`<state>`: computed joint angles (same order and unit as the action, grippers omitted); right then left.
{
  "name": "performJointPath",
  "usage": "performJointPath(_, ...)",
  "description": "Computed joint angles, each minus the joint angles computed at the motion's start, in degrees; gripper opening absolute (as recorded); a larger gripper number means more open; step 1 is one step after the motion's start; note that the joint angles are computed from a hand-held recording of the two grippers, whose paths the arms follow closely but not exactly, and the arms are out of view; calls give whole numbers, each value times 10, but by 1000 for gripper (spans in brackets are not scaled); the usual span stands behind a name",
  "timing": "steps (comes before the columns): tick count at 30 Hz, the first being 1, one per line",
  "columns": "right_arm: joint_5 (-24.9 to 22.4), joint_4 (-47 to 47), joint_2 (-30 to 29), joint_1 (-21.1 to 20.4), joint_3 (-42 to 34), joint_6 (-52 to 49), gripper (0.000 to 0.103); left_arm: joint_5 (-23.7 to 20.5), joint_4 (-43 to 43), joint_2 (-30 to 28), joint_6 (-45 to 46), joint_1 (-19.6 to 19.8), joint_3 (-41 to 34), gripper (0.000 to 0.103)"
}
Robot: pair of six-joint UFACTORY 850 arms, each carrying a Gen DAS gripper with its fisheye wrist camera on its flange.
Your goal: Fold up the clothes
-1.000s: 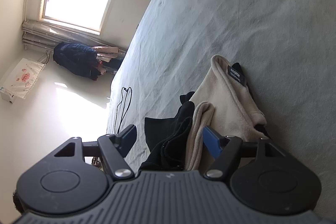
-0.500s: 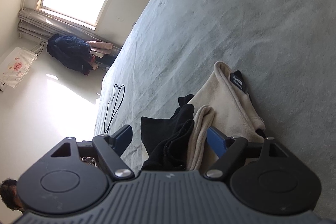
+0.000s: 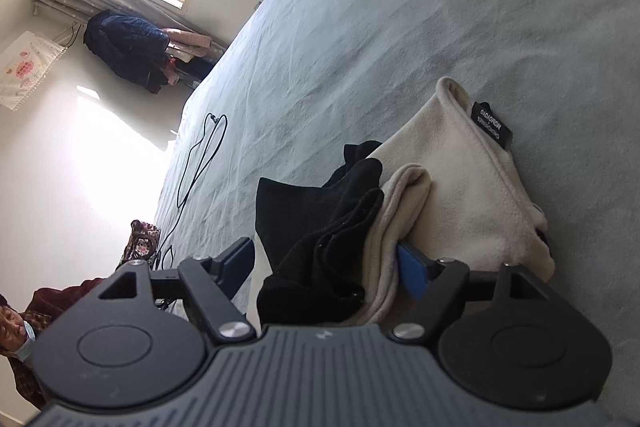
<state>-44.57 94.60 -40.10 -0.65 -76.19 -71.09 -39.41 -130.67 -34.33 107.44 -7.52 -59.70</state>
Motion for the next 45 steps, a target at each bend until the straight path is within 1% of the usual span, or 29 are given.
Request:
performJointPath(1, 11, -9, -2, 6, -4, 0, 72, -1, -1, -1, 1, -1, 0, 41)
performJointPath(3, 32, -28, -6, 18, -12, 2, 51, -4, -4, -2, 4, -3, -1, 41)
performJointPath(5, 53, -23, -4, 27, -11, -17, 46, -6, -4, -1, 4, -3, 1, 41)
performJointPath(6, 53, -14, -3, 28, -9, -27, 45, -6, -5, 0, 6, -3, 3, 41)
performJointPath(13, 46, -6, -3, 22, -4, -39, 43, -9, -4, 3, 6, -3, 5, 41)
performJointPath(17, 47, 12, 2, 21, 5, -57, 39, -9, -6, 5, 10, -3, 7, 41)
performJointPath(18, 47, 18, 3, 22, 7, -63, 36, -9, -8, 6, 11, -3, 8, 40)
performJointPath(23, 43, 63, 13, 22, 19, -115, 31, -11, -21, 9, 19, -1, 12, 40)
performJointPath(27, 30, 103, 21, 23, 26, -162, 30, -13, -33, 11, 24, -1, 15, 36)
performJointPath(30, 22, 121, 23, 22, 27, -183, 30, -13, -34, 10, 25, -2, 13, 36)
performJointPath(36, 25, 114, 17, 22, 19, -176, 30, -13, -31, 7, 23, -5, 10, 36)
performJointPath(39, 23, 126, 17, 18, 22, -185, 30, -14, -34, 8, 24, -3, 9, 35)
performJointPath(45, 18, 142, 20, 9, 26, -202, 30, -15, -50, 12, 36, -1, 8, 31)
